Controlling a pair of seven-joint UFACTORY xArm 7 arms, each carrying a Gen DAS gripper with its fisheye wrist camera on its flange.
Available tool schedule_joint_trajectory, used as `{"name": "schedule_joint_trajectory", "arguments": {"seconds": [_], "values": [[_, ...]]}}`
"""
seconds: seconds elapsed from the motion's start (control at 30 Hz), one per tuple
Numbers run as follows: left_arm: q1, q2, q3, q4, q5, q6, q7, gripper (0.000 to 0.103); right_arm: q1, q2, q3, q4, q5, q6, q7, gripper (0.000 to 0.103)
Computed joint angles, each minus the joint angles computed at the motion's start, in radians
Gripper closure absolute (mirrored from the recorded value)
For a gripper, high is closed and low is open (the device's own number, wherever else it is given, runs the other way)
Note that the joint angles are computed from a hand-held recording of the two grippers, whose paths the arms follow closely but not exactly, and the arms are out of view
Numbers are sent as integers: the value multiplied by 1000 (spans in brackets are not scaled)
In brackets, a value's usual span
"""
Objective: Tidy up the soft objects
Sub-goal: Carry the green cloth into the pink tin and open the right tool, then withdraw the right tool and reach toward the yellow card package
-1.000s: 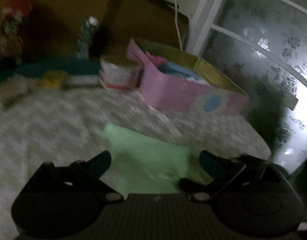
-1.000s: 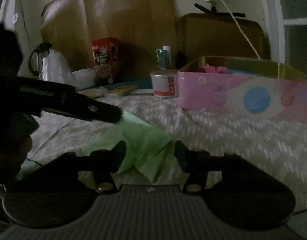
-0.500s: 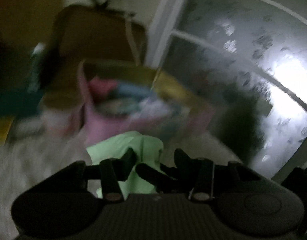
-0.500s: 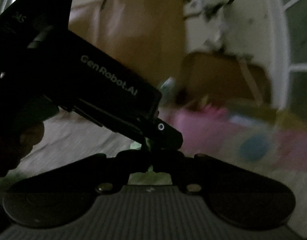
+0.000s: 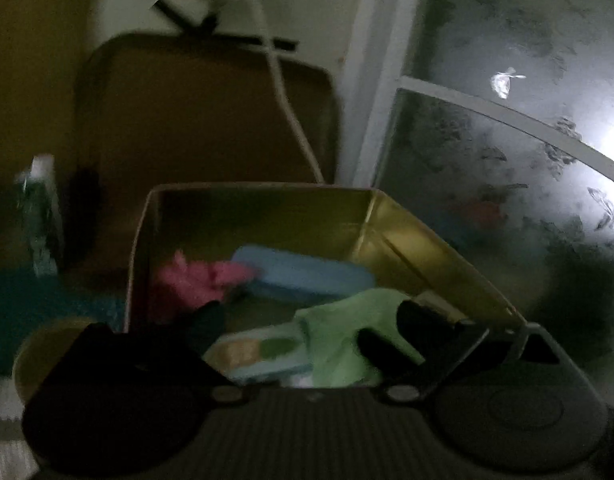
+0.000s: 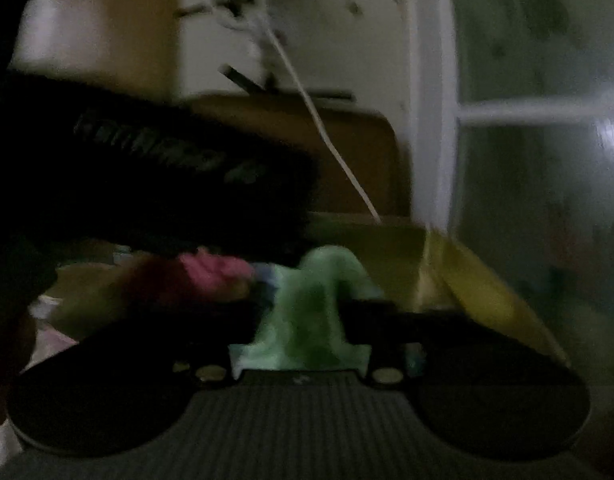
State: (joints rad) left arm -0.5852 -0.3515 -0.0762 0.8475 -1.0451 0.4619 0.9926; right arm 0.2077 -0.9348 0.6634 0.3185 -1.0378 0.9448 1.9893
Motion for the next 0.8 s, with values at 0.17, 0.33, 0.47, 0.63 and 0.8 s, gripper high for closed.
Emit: {"name": "schedule_joint_trajectory", "arguments": {"seconds": [0.17,0.33,0.47,0.63,0.8], "values": [[2,-68,48,-49,-64,15,93,4,60,-70,104,-37,79,81,128,52],[13,-220,100,-156,-79,41,198,2,80,-48,225,12,142,207,255,52],[64,-361,171,-263,-8,94,209,1,80,5,293,75,148,278,312,52],[196,-453,297,-355,131,126,216,1,66,99,273,141,25,199,311,51],[303,-409,381,-373,240,17,219,1,24,263,181,222,-225,-50,311,52]]}}
